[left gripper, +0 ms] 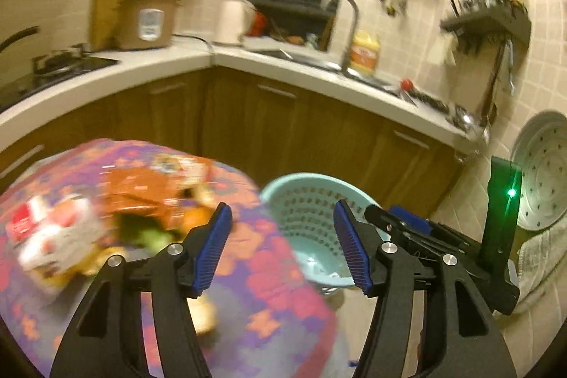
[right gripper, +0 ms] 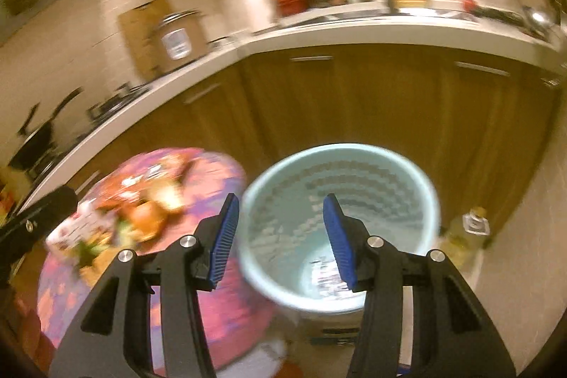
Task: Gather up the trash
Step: 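Move both open tools back over the table, then grasp the green bok choy leaf with the left tool while the right tool grasps an orange peel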
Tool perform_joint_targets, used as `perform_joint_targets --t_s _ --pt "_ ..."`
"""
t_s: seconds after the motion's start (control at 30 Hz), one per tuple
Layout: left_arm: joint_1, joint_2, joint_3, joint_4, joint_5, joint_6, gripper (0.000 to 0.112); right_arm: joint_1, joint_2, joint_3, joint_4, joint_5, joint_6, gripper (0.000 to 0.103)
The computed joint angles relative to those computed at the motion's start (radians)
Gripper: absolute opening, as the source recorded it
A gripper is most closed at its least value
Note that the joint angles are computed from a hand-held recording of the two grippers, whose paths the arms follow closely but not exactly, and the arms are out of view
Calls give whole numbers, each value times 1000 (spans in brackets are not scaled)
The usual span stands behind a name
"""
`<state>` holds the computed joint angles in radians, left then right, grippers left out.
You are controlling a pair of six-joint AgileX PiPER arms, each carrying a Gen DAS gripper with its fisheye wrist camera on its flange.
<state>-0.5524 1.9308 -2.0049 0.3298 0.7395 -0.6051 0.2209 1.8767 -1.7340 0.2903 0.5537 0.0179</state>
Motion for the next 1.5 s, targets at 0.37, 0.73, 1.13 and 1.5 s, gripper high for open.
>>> perform_joint_targets --t_s 0.37,0.73,1.13,1.5 --pt "219 -315 511 -96 -148 64 60 209 96 -130 27 115 -86 61" --pt "277 -211 504 -224 -152 262 58 272 177 -211 46 191 -113 70" --pt "341 -108 425 -415 -114 396 32 290 166 -183 99 174 -203 76" --pt "362 -172 532 -473 -174 389 7 291 347 -483 44 358 -27 76"
